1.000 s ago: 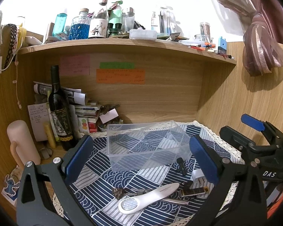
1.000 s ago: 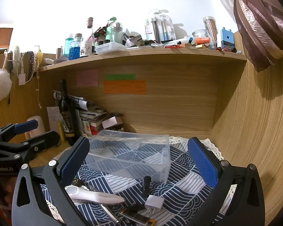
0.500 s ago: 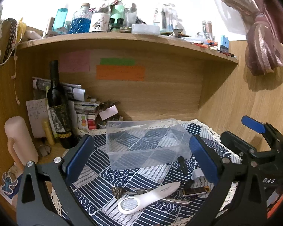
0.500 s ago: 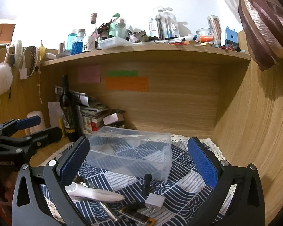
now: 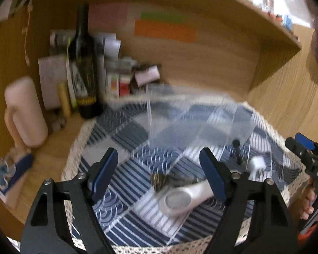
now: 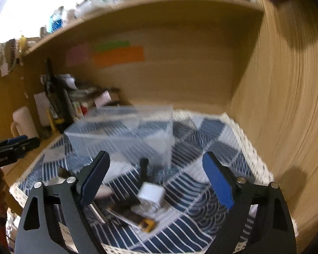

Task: Organize rigid objects
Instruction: 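Grasp the white oval device with the left tool while the right tool grasps the white plug adapter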

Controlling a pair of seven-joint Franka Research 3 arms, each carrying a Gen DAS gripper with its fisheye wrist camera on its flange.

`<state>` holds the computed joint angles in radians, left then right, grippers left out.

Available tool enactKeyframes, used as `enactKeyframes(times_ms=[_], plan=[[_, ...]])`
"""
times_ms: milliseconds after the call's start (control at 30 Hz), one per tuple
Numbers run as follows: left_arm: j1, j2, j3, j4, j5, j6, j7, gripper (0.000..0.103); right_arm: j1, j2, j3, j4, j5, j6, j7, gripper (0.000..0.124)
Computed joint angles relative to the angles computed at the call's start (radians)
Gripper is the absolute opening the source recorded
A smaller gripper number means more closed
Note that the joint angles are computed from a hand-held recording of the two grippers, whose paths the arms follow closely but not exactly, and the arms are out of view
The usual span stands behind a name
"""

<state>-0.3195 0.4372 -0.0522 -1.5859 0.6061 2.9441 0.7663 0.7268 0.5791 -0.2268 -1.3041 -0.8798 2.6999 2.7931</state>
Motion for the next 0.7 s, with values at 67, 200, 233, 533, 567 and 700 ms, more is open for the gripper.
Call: enactKeyframes(times_ms=[67,200,233,533,567,700], plan=[[0.014,0.001,-0.027,-0.02,-0.028,-0.012,0.023,0.079,-0.022,0.001,0.027,-0.011,0.047,-0.016,-0.045,0.083],[0.042,0.015,-0.08,-0.046,-0.1,-0.008,0.086,0.079,-0.051,0.005,0.063,-0.028,0.141,-0.036,-0.134,0.078],[0.043,0.023,-0.09,-0.048,-0.114,-0.01,0.104,0.079,-0.058,0.007,0.073,-0.032,0.166,-0.038,-0.16,0.078],[0.064,0.143,-0.178,0.087,-0.263,-0.104,0.342,0.082,-0.091,0.076,0.106,0.034,0.377,-0.033,-0.338,0.068],[0.069,0.156,-0.187,0.101,-0.284,-0.108,0.365,0.081,-0.092,0.091,0.108,0.055,0.399,-0.039,-0.36,0.067],[0.09,0.179,-0.222,0.124,-0.371,-0.121,0.436,0.063,-0.096,0.146,0.118,0.135,0.487,-0.069,-0.44,0.055]])
